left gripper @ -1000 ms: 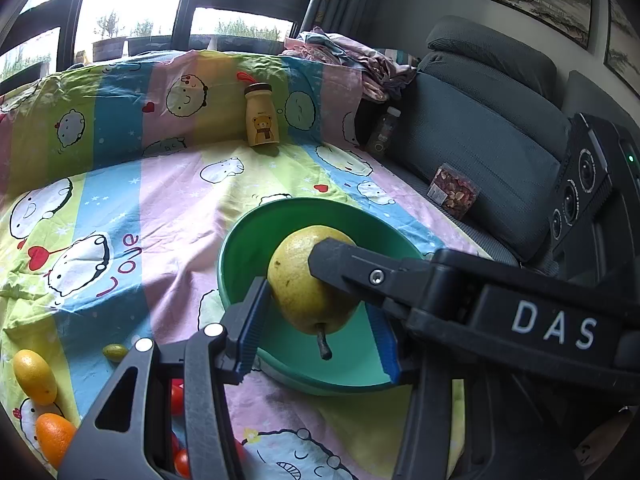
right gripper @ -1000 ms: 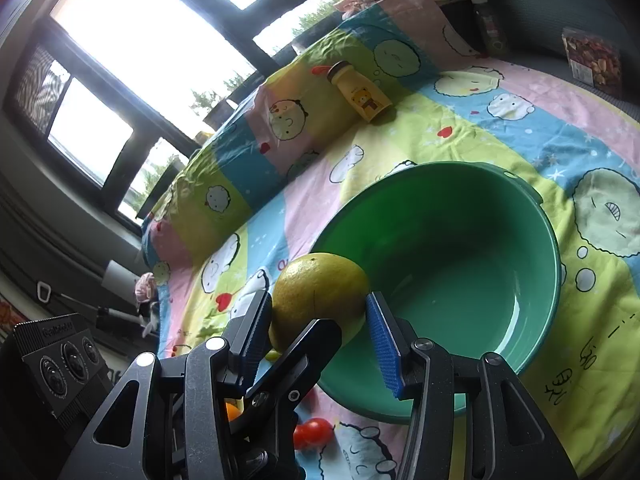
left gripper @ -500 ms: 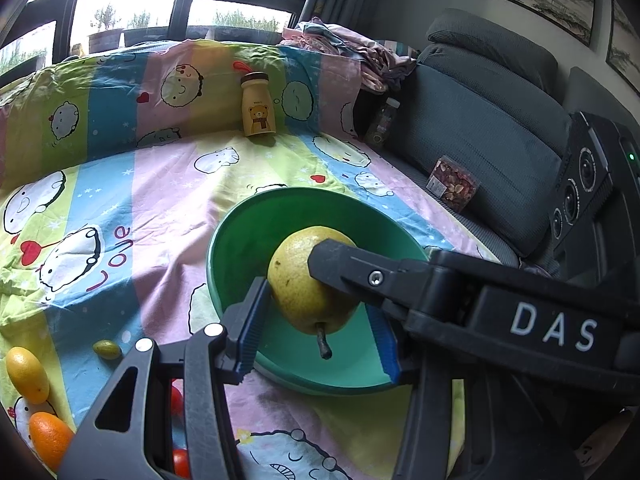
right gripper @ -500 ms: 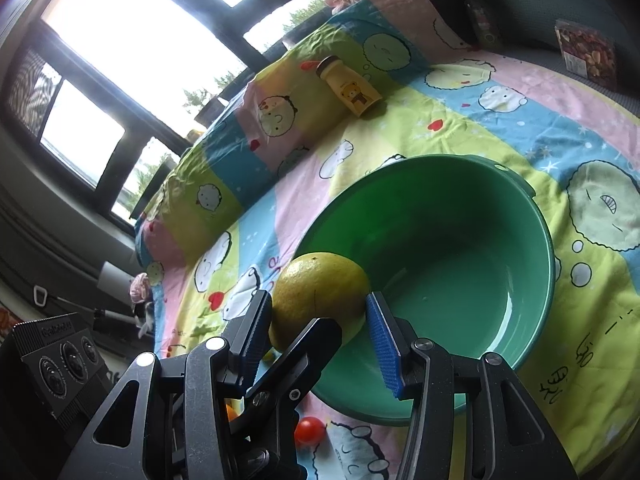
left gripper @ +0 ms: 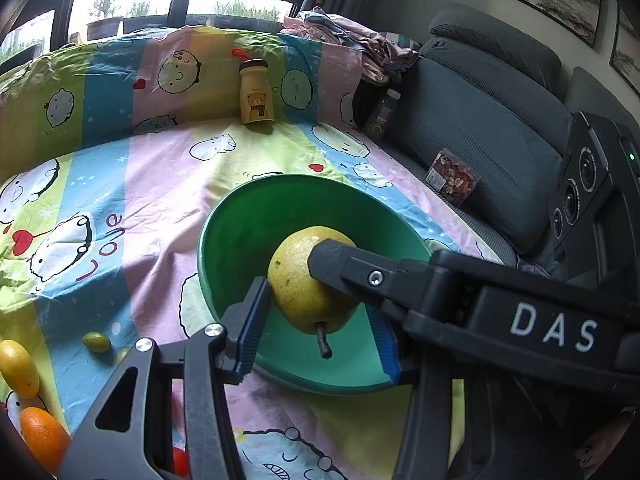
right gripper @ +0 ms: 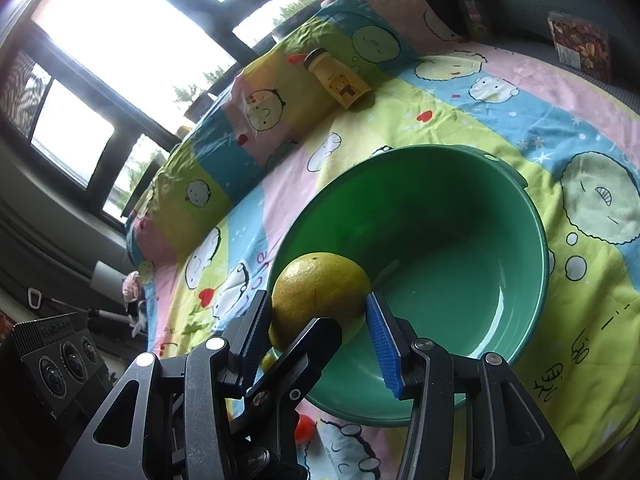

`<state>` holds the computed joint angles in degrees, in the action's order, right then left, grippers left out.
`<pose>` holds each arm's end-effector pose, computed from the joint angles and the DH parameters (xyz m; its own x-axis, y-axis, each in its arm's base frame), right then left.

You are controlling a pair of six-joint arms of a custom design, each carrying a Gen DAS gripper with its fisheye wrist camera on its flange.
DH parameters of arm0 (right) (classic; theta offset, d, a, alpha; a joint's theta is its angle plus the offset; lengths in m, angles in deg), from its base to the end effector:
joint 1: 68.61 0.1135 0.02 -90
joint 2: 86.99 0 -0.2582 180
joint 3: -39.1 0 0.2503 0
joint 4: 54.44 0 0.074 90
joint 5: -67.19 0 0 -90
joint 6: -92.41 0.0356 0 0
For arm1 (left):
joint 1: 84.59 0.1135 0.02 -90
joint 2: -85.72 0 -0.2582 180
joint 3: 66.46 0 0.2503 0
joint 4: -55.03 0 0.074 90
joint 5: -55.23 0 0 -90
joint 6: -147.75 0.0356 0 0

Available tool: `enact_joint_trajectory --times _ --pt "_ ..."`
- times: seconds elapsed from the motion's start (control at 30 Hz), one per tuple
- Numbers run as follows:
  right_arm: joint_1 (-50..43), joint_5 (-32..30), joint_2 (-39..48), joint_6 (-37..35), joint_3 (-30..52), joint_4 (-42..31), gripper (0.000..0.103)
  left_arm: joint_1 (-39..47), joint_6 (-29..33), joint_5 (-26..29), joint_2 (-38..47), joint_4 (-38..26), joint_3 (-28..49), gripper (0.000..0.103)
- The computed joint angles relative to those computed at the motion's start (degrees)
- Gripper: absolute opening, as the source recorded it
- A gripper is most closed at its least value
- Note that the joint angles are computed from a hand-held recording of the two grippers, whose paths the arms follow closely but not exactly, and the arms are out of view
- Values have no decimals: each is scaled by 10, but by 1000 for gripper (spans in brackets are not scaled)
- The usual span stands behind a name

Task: Organize fruits
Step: 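Lower the pear into the green basin and open the right gripper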

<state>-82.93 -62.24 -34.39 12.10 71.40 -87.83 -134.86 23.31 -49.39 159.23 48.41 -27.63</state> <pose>0.1587 -0.0172 0.1500 -0.7988 0.3381 -0.4976 -0.0395 0.7959 0.6042 0.1565 -0.1742 0.1471 -0.7002 -0.0136 -0.7138 0.2752 0.9174 -0.2875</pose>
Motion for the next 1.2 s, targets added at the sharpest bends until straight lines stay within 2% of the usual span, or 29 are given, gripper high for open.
enact_joint_trajectory --times 0.9,1.1,1.17,1.2 --pt "22 38 58 4 7 21 52 19 -10 32 55 19 12 48" --pt "27 45 61 7 4 25 52 18 -11 34 57 21 12 43" --pt "21 17 67 -1 2 32 52 26 -5 63 51 46 0 41" --pt "18 -4 70 -6 2 32 52 23 -6 59 49 46 0 39"
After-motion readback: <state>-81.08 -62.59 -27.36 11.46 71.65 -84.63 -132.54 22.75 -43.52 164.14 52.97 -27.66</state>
